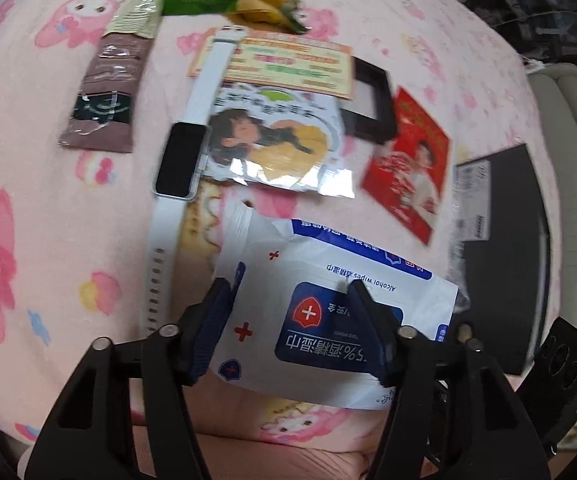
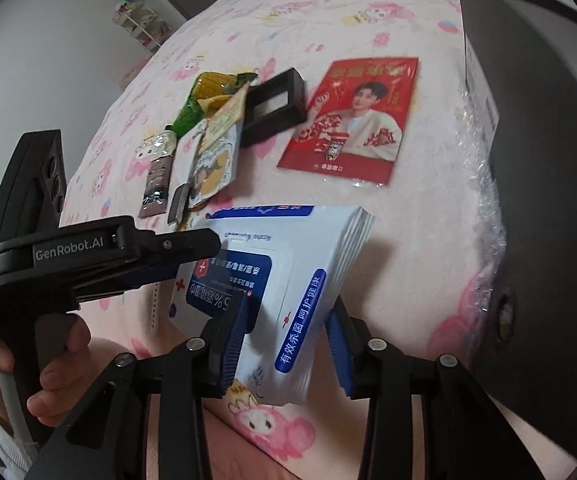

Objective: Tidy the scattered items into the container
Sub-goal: 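Carry the wipes pack with the right tool over the black box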

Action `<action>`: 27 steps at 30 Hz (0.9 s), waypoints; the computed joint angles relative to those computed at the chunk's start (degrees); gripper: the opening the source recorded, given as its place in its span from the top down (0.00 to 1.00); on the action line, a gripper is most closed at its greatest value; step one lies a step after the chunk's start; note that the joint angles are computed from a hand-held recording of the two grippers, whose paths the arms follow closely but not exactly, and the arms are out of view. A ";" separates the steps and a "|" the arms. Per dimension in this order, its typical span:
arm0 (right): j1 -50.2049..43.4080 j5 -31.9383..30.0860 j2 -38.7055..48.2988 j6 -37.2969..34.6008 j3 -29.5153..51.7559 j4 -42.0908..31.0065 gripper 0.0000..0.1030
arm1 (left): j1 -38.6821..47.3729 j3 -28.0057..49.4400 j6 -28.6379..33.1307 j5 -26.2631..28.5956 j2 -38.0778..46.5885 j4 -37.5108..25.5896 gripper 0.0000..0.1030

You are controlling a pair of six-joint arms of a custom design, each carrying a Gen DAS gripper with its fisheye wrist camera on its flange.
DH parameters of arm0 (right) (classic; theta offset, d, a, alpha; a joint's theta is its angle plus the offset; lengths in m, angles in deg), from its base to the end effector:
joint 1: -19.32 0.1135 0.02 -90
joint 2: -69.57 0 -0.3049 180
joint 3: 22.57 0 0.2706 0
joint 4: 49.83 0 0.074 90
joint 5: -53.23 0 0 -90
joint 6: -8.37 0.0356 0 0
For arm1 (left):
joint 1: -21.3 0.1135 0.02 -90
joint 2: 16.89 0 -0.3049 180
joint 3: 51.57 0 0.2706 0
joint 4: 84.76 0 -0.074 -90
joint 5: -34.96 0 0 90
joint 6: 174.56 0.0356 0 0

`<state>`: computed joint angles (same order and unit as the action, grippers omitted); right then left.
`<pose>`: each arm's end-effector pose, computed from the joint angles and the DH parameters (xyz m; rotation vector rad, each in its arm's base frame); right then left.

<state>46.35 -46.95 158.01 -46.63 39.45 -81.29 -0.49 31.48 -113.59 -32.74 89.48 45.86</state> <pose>0.2751 0.1474 0.2055 0.1180 2.6852 0.6037 0.3536 -0.1559 0.1968 -0.0980 2.9513 -0.7182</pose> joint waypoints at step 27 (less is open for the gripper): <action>2.00 5.14 -14.01 -1.08 -3.35 -7.96 0.69 | -2.98 -6.31 4.43 5.67 -8.36 3.11 0.54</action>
